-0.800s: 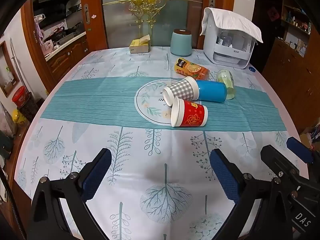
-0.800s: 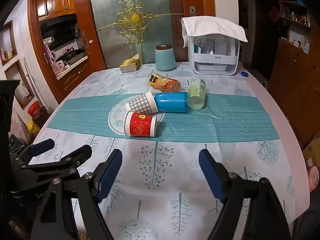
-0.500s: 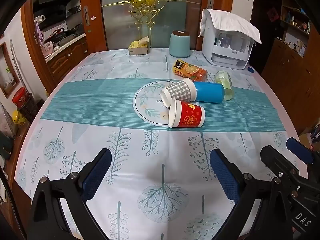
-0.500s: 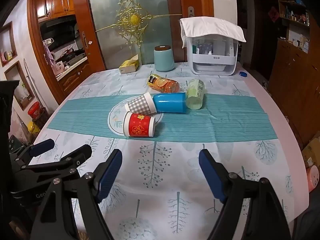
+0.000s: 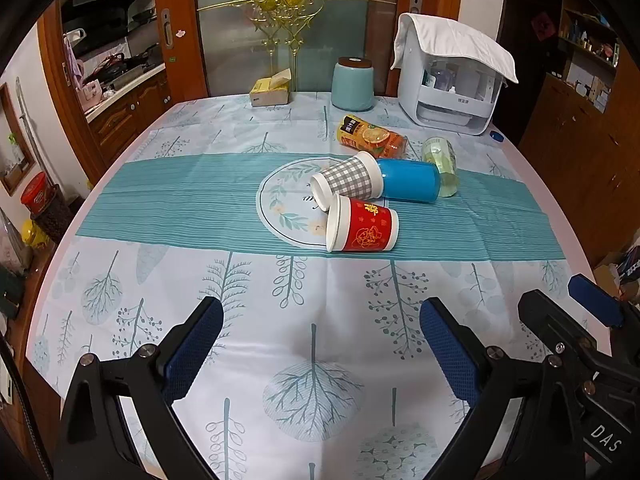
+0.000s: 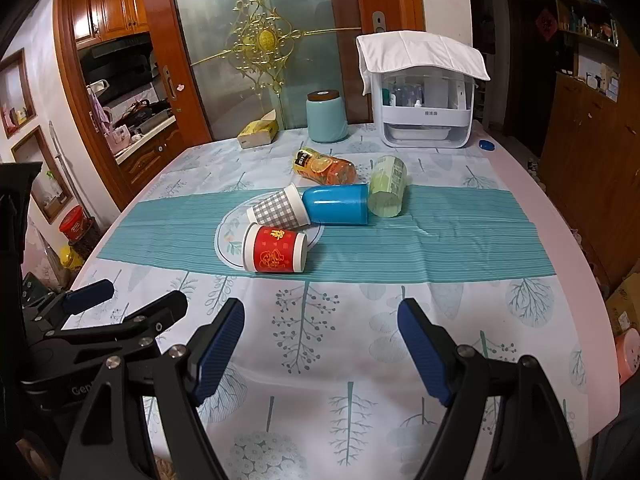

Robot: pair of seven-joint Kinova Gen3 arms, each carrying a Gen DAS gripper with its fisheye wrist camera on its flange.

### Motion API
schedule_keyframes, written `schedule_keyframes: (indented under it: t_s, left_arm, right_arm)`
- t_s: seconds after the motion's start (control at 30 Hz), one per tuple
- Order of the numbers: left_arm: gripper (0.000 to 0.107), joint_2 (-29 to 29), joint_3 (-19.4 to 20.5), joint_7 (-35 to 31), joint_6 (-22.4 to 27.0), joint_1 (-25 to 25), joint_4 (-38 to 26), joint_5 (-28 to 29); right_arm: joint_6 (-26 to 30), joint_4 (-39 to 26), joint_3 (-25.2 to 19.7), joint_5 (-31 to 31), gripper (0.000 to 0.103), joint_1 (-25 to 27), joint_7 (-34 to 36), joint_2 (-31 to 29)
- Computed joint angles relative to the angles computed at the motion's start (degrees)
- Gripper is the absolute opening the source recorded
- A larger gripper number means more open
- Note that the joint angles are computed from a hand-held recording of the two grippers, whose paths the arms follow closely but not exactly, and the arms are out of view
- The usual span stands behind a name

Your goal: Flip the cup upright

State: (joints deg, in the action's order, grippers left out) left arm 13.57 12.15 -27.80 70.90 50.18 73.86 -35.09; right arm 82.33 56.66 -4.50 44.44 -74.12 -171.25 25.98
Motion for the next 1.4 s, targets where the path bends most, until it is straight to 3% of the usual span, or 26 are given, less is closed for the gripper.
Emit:
schedule_keyframes:
  t_s: [1.4]
  left_arm:
    - [0.097,0.3,0.1,1.5,1.9,2.3,-1.3,-3.4]
  right_arm:
    - [-1.9,2.0,-1.4,1.3,0.08,0.4,-1.3,-1.8]
